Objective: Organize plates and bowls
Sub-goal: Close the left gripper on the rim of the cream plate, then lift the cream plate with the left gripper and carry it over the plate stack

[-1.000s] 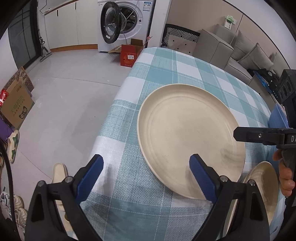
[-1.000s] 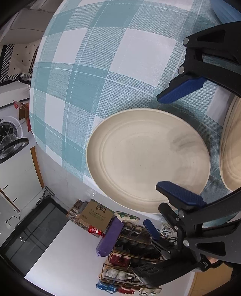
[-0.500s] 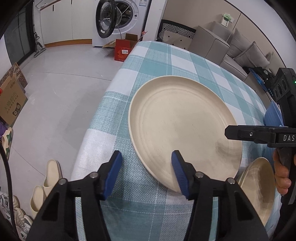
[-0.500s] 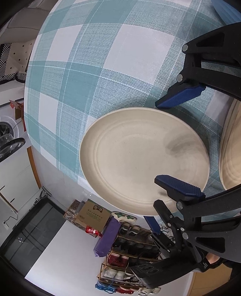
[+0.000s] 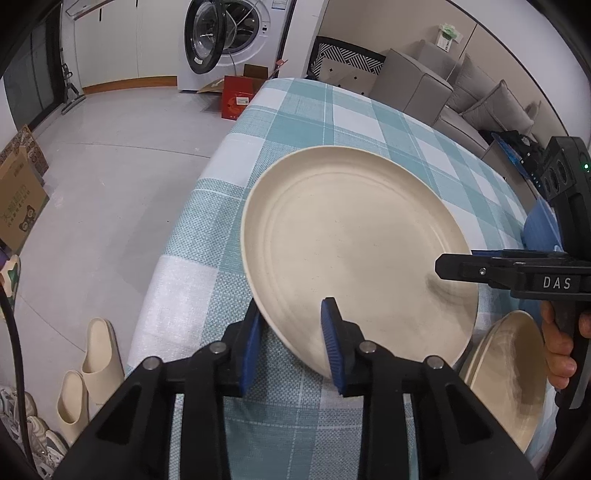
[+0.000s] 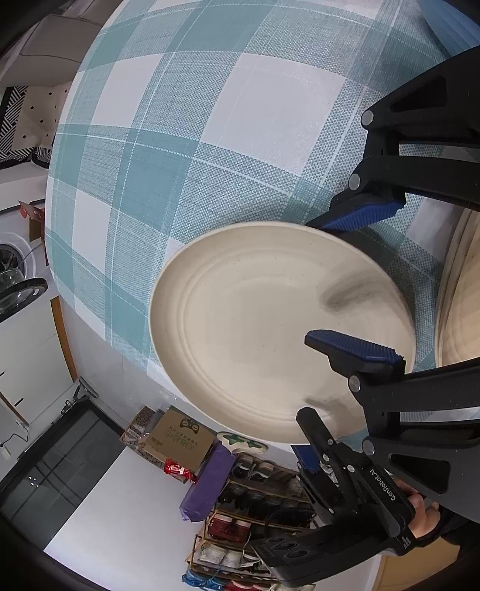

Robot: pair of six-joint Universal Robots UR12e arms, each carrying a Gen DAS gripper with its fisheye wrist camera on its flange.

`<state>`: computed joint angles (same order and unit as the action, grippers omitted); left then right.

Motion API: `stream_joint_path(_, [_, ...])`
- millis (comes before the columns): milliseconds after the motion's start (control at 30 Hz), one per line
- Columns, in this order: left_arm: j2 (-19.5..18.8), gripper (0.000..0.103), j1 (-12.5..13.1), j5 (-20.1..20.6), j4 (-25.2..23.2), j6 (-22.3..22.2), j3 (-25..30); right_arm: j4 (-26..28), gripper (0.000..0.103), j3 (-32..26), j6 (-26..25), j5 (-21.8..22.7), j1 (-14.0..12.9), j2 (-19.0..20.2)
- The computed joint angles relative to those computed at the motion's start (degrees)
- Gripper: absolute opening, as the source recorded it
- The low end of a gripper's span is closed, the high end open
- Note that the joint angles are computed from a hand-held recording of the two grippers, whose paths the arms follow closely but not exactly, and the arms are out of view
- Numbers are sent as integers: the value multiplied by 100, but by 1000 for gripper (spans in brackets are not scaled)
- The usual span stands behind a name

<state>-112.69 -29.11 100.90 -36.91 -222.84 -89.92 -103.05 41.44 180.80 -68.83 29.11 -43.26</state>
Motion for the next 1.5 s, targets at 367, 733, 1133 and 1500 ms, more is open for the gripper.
stream_joint_path(367, [23, 29, -65, 320, -147, 44, 42, -166, 30, 121, -389, -580, 111, -80])
stream_joint_path(733, [41, 29, -126, 578, -59, 150, 3, -459, 25, 365, -608, -791, 162, -208])
stream_joint_path(1133, [67, 29, -218, 844, 134, 291, 26, -922, 25, 720, -563, -860, 152, -465])
stream_joint_path(1500, [54, 29, -334, 1150, 217, 495, 150, -1348, 25, 1115, -536, -1009, 159, -783])
